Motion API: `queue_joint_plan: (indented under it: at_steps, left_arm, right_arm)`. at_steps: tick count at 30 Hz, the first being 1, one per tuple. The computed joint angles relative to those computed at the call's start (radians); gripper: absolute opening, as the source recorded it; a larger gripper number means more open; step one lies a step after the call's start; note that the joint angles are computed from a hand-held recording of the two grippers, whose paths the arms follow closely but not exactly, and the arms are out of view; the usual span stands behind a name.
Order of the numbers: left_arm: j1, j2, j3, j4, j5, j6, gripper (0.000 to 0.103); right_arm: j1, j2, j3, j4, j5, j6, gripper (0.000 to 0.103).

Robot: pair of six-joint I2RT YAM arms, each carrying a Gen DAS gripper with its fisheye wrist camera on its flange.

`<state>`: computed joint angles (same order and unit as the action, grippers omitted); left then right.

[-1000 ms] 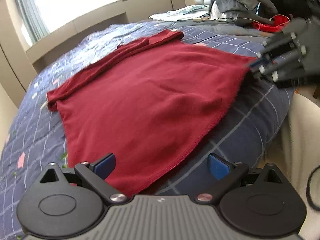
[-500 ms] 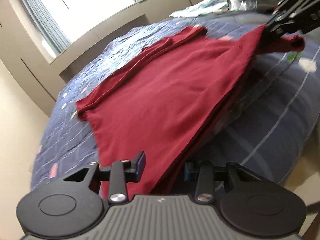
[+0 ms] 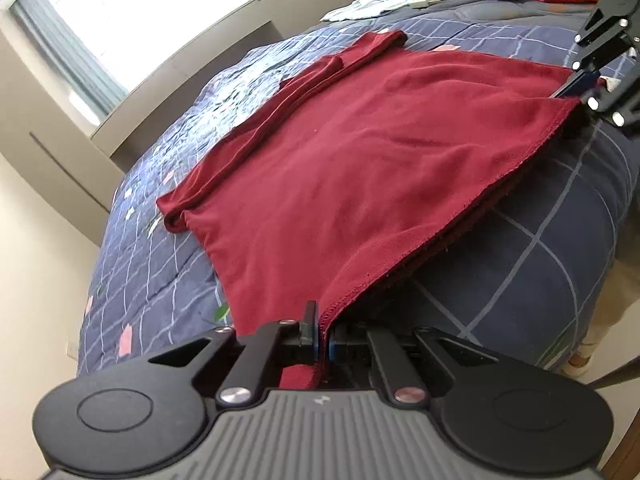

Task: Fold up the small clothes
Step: 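Lift the hem with both tools and fold it over toward the collar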

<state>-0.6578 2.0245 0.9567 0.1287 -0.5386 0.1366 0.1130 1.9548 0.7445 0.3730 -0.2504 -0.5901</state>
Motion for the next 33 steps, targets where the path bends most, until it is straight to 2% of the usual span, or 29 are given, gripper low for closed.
queue_joint_plan:
  at_steps: [6, 9, 13, 16, 18, 22, 26, 29, 33]
  left_arm:
    - [-0.03, -0.044, -0.074, 0.075, 0.003, 0.084, 0.002]
    - [-0.043, -0.055, -0.098, 0.092, 0.006, 0.11, 0.002]
    - [-0.041, -0.099, -0.124, 0.053, 0.049, 0.1, 0.002]
    - [-0.048, -0.154, -0.161, 0.023, 0.086, 0.108, 0.002]
    - [-0.052, -0.205, -0.192, -0.017, 0.13, 0.102, 0.002]
    - [-0.035, -0.321, -0.213, -0.18, 0.28, 0.044, 0.002]
    - [-0.005, -0.37, -0.202, -0.25, 0.352, 0.052, 0.002]
    - [0.079, -0.371, -0.131, -0.312, 0.461, 0.06, 0.002]
    - [0.173, -0.331, 0.033, -0.436, 0.547, 0.107, 0.003]
  right_arm:
    - [-0.016, -0.068, -0.012, -0.085, 0.007, -0.145, 0.003]
    - [-0.03, -0.096, -0.018, -0.115, 0.0, -0.177, 0.003]
    - [-0.037, -0.166, -0.039, -0.194, -0.016, -0.225, 0.003]
    - [-0.04, -0.231, -0.053, -0.299, -0.033, -0.265, 0.003]
    - [-0.05, -0.272, -0.053, -0.397, -0.05, -0.29, 0.003]
    - [-0.083, -0.339, -0.031, -0.616, -0.098, -0.33, 0.003]
    - [-0.113, -0.345, 0.02, -0.708, -0.144, -0.299, 0.003]
    - [-0.14, -0.309, 0.115, -0.772, -0.199, -0.258, 0.003]
    - [-0.159, -0.244, 0.306, -0.837, -0.266, -0.197, 0.003]
